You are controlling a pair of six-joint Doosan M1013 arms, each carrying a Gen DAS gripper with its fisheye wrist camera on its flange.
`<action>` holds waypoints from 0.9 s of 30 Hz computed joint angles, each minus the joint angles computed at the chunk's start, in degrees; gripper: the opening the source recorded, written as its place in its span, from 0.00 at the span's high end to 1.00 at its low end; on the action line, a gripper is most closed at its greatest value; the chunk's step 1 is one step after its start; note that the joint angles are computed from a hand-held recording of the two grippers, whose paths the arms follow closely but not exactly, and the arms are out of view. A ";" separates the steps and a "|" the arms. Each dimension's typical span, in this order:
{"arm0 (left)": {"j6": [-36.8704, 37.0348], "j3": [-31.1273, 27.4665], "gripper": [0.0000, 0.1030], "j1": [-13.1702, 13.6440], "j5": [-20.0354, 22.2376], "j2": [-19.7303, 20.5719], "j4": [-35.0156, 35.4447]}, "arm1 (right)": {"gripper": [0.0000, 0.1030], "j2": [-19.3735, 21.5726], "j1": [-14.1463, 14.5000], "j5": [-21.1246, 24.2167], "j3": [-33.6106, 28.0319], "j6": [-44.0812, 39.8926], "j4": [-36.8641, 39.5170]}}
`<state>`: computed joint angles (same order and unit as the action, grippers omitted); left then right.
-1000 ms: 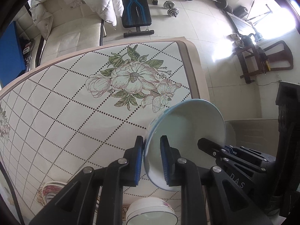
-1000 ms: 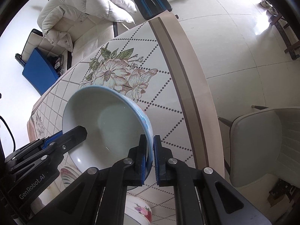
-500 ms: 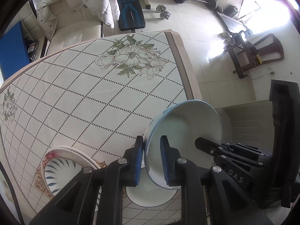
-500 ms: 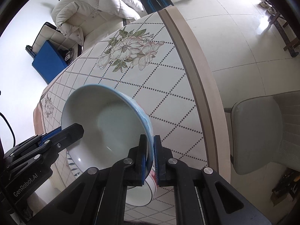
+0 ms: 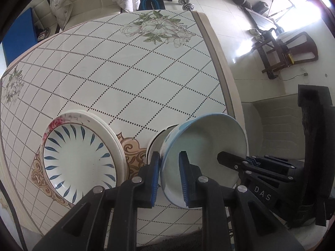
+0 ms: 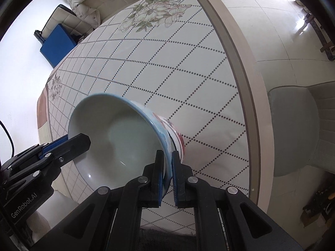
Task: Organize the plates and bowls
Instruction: 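Lower the blue-rimmed bowl onto the black-rimmed bowl with the right gripper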
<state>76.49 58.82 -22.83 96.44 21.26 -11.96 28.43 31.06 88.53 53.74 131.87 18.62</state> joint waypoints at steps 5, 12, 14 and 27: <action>-0.80 2.54 0.85 0.21 0.02 -0.74 -0.02 | 0.92 0.13 0.67 -0.07 1.31 -0.42 0.62; -1.06 3.64 0.85 0.32 -0.20 -0.59 0.30 | 0.92 1.12 1.01 0.69 1.30 -0.70 0.16; -0.99 3.78 0.85 0.30 -0.21 -0.46 0.43 | 0.92 1.56 1.01 1.05 1.05 -0.53 0.09; -0.61 4.46 0.85 0.38 0.21 -0.35 0.23 | 0.92 2.93 1.12 2.50 -0.17 -0.47 0.31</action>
<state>75.89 63.28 -22.45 96.66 20.92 -11.73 31.36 32.18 91.03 53.56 131.40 18.93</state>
